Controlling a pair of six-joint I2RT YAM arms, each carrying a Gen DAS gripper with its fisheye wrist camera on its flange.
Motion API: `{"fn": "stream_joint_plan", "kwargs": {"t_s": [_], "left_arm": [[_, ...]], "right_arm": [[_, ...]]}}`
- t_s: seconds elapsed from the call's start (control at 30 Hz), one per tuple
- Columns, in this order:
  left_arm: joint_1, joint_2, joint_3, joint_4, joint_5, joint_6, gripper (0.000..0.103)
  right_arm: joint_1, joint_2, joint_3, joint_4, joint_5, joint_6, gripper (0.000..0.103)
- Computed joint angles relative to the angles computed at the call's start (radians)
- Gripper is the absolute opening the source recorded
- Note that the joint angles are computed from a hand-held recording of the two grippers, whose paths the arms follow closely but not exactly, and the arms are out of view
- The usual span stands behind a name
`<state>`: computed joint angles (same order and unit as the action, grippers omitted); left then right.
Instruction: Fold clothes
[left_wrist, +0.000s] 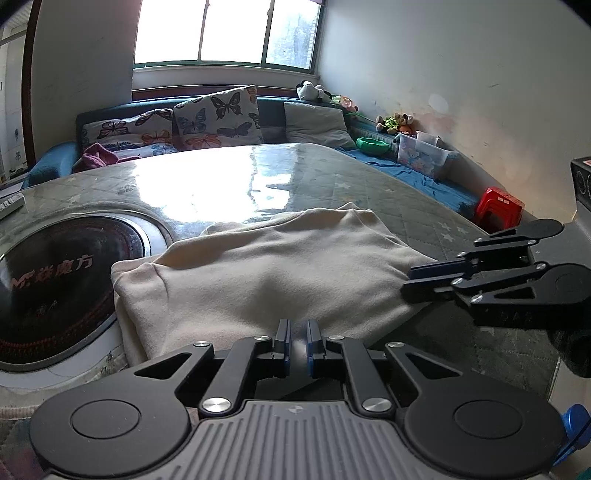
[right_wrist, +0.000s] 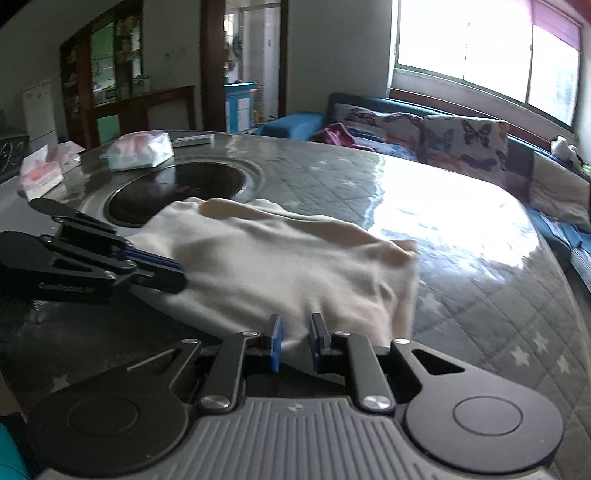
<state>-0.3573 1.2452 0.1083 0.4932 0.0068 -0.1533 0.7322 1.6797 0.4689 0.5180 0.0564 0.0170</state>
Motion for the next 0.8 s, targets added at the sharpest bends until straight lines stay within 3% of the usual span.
{"fn": "stream_joint_plan", "kwargs": {"t_s": [0.4, 0.67, 0.8], "left_arm": [[0.011, -0.097, -0.027, -0.072, -0.008, -0.022, 0.011], [0.087, -0.355, -0.069, -0.282, -0.003, -0.047, 0.011], [0.178, -0.449, -0.091, -0.367, 0.054, -0.058, 0.011]], "right_arm": [[-0.067, -0.037, -0.052, -0.004, 0.009, 0.026, 0.013], [-0.066, -0.050, -0.039, -0.007, -0.003, 0.023, 0.014], [-0.068, -0.017, -0.027, -0.009, -0.007, 0.024, 0.014]]}}
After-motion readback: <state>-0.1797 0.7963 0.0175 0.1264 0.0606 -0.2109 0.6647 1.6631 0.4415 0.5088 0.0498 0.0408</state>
